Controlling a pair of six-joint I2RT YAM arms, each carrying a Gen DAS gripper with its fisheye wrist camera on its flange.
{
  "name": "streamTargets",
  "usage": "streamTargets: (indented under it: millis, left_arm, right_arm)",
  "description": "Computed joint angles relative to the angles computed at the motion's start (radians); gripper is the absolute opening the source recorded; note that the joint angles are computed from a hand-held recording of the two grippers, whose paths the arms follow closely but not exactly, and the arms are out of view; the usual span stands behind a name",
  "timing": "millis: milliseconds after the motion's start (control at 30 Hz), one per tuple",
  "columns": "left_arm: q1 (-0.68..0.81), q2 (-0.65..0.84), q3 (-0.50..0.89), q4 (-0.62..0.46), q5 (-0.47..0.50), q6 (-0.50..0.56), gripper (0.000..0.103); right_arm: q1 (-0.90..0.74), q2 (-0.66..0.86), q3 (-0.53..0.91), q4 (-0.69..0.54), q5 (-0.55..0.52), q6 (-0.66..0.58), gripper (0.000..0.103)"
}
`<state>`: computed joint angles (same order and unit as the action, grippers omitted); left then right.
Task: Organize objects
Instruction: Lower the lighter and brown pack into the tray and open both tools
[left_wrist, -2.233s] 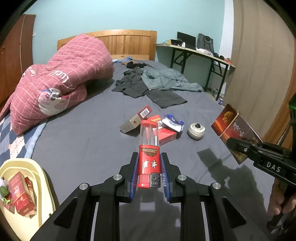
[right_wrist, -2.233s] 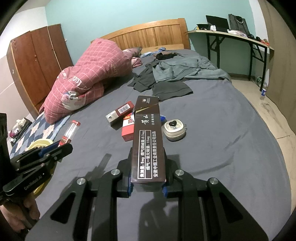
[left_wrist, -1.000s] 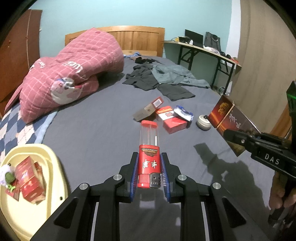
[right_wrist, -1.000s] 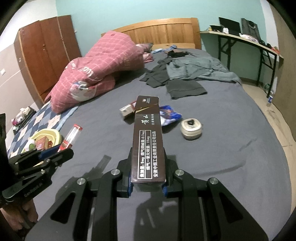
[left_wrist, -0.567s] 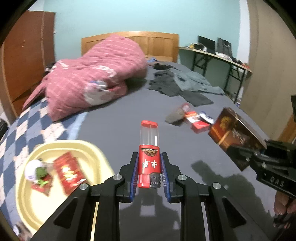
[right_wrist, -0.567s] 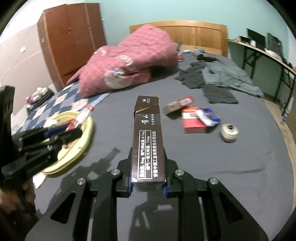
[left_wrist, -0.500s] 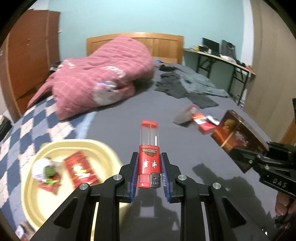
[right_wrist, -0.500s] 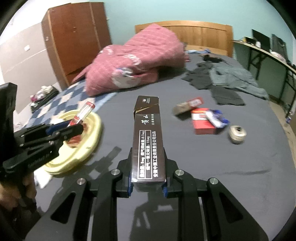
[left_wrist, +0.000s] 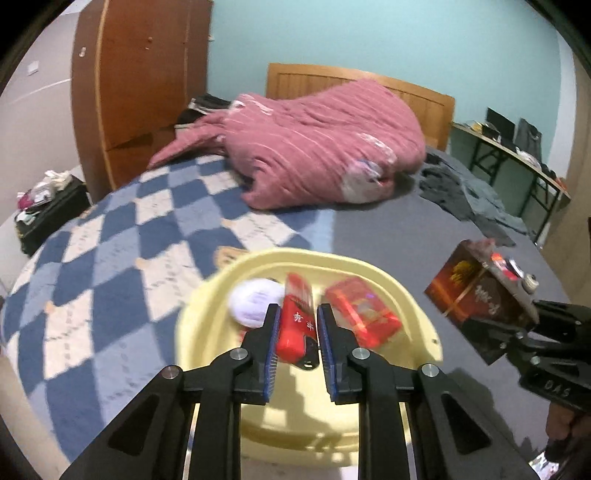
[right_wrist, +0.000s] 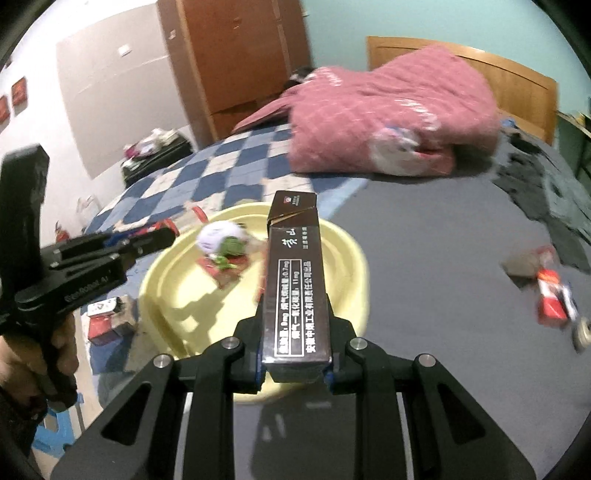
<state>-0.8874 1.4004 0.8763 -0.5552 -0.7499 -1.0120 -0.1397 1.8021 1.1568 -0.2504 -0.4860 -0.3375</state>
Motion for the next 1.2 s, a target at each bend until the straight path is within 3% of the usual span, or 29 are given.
streamTargets:
  millis: [133,300,367,567,900,967,1033,1067,1100,1200]
  left_arm:
    - [0.052,-0.044,-0.073,0.067,0.044,0.049,0.017]
    - [0.191,0.043,-0.243,0.379,0.236,0.046,0.014]
    - [0.202,0.103,-0.259,0.446,0.269,0.044,0.014]
    - [0.213,0.203,-0.224,0.488,0.258,0.096,0.014]
    - [0.209,0.215,-0.213,0.456,0.237,0.112,0.015]
    - [0.193,0.221,-0.192,0.413,0.206,0.102,0.023]
    - [0.171,0.229,-0.166,0.363,0.162,0.087,0.072]
    - [0.163,0.22,-0.175,0.382,0.155,0.091,0.077]
    - [0.157,0.211,-0.179,0.381,0.141,0.075,0.082]
    - [0.141,0.185,-0.175,0.344,0.104,0.042,0.102]
  right_arm:
    - [0.087,0.042,0.063,-0.013,0.043,0.011,0.024]
    - [0.142,0.13,0.059,0.051,0.07,0.032,0.024]
    - [0.149,0.154,0.056,0.052,0.059,0.029,0.024]
    - [0.171,0.221,0.062,0.062,0.107,0.014,0.024]
    - [0.173,0.272,0.075,0.074,0.131,0.016,0.025]
    - [0.181,0.267,0.069,0.079,0.147,0.006,0.028]
    - [0.187,0.253,0.057,0.088,0.157,-0.006,0.055]
    - [0.189,0.24,0.043,0.102,0.161,-0.008,0.081]
    - [0.187,0.222,0.023,0.123,0.153,-0.006,0.091]
    - [0.185,0.181,-0.012,0.158,0.161,-0.014,0.103]
